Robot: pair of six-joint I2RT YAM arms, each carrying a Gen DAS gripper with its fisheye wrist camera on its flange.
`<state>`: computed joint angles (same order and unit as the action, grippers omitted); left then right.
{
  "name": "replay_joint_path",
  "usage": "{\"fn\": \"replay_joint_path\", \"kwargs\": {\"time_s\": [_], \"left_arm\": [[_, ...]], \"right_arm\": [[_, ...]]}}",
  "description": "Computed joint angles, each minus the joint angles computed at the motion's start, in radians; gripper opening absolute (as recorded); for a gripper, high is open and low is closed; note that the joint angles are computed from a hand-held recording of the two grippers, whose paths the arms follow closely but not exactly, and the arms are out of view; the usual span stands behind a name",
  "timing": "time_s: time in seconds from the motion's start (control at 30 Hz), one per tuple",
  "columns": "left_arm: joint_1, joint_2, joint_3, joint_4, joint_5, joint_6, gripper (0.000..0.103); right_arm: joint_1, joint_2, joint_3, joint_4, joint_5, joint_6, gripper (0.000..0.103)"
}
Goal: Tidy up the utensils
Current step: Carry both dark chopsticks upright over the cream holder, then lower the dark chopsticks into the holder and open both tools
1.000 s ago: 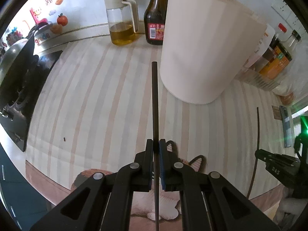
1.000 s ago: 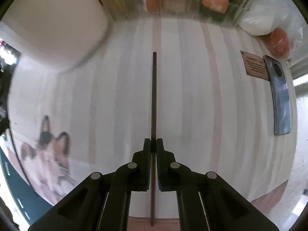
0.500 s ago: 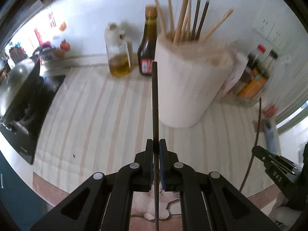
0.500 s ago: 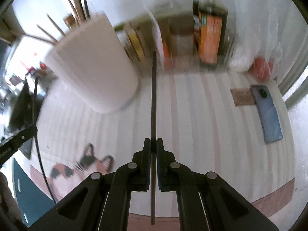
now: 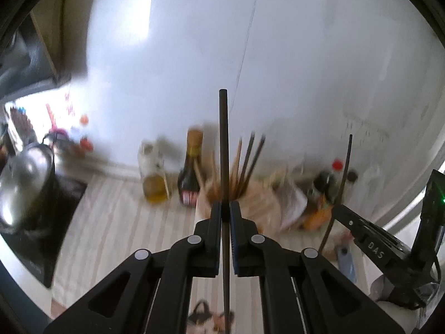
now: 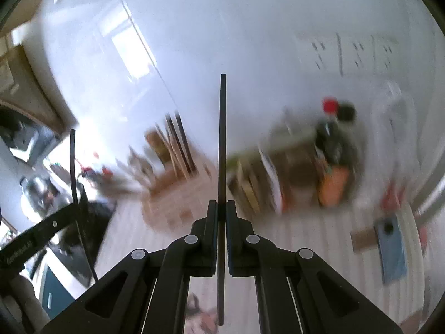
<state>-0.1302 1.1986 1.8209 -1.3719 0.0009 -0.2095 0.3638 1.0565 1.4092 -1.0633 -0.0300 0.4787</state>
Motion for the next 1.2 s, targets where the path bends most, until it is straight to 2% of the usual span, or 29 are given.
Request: {"fn": "replay_joint_path", "kwargs": {"time_s": [0.23,0.37,0.6,0.77,0.87,1.07,1.2], "left_arm": [[0.062,0.222,0.288,0.024,0.021,0.044,0.004],[0.086,0.307,0.338,0.078,0.029,0.058,0.004],[0.108,0.336,0.198,0.22,0.049,0.056,0.004],[0.114,0.329,0.077,0.325,0.05,0.044,0.004],[0.124,0.343,0.059,0.354,0.066,0.04,0.003],[0.141,0.385,0.127,0.339,0.109,0.043,0.004],[0.137,0.398,0.138,0.341,0.087,0.073,0.004]], "right_arm": [[-0.025,0.211,0.222,0.142,0.033,-0.01,0.005],[-0.033,0.294,0.281,0.231,0.068,0.0,0.005],[-0.062,0.333,0.207,0.416,0.12,0.048,0.005],[-0.092,0.357,0.131,0.535,0.073,0.088,0.005],[-0.087,0.376,0.1,0.59,0.054,0.097,0.005],[-0.057,0.382,0.043,0.666,0.03,0.1,0.005],[-0.051,0.378,0.002,0.706,0.013,0.085,0.005]]}}
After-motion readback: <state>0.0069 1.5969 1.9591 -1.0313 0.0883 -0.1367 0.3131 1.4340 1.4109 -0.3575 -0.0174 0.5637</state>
